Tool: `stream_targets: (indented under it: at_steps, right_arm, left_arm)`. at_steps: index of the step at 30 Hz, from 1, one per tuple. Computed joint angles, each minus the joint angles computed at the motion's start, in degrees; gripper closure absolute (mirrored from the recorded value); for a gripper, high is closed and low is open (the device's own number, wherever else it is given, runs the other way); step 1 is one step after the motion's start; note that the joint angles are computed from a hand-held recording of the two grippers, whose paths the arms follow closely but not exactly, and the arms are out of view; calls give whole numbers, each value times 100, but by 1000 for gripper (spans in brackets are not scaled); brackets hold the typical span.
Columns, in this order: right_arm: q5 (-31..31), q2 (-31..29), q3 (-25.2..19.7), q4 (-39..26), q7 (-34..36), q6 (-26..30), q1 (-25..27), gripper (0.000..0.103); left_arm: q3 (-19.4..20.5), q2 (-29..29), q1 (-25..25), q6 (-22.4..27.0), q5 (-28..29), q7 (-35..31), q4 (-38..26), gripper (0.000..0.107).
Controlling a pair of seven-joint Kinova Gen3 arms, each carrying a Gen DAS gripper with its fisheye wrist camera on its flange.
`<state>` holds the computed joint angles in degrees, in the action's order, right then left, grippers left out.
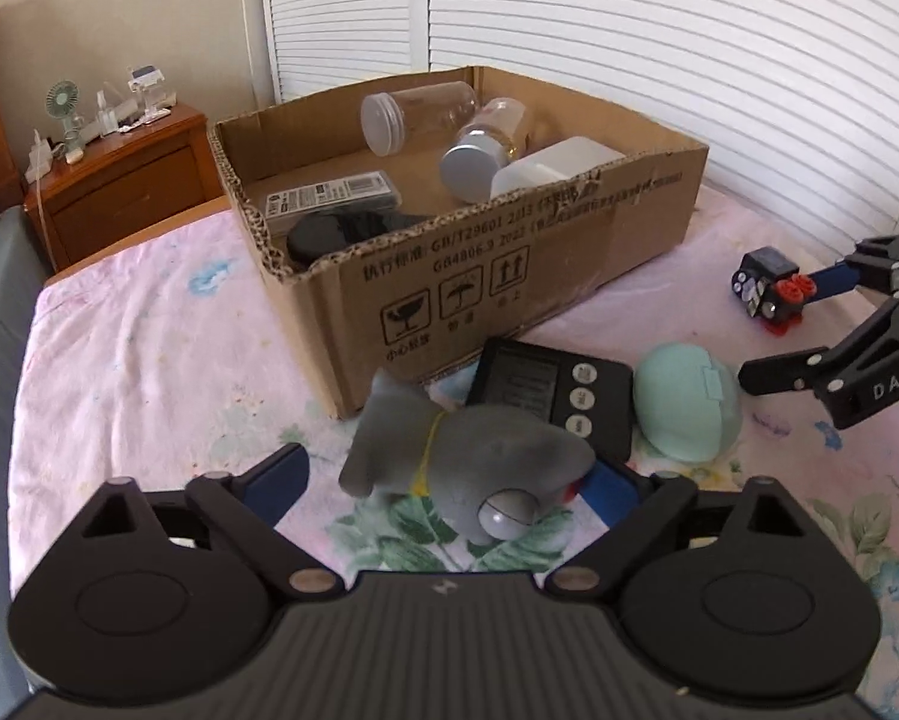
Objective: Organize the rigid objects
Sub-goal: 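Grasp the robot cube with the right gripper while the left gripper grasps the gray elephant toy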
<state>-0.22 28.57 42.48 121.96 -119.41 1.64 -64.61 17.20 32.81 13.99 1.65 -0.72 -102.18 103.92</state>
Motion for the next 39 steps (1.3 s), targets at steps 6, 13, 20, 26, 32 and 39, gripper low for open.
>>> stream_targets:
  at_steps: [6, 13, 20, 26, 32, 39]
  right_arm:
    - [-28, 7, 9, 10, 24, -20, -9, 0]
    - [-74, 14, 37, 33, 62, -57, -43, 0]
    - [-337, 33, 61, 138, 341, -262, -74, 0]
    - [-405, -14, -219, -1, 596, -191, 242, 0]
    - [-285, -236, -1228, -142, 871, -270, 1198, 0]
    - [-757, -282, -1303, -115, 1177, -384, 1399, 13]
  left_arm:
    - [416, 83, -322, 0, -118, -191, -27, 29]
    - [-83, -177, 121, 176, 154, 84, 69, 33]
    - [-838, -679, 771, 24, 461, 787, 665, 33]
    - [-805, -691, 692, -123, 466, 1158, 759, 32]
    - [-1017, -690, 886, -210, 371, 1308, 802, 31]
    - [-1036, -686, 901, -218, 245, 1320, 807, 25]
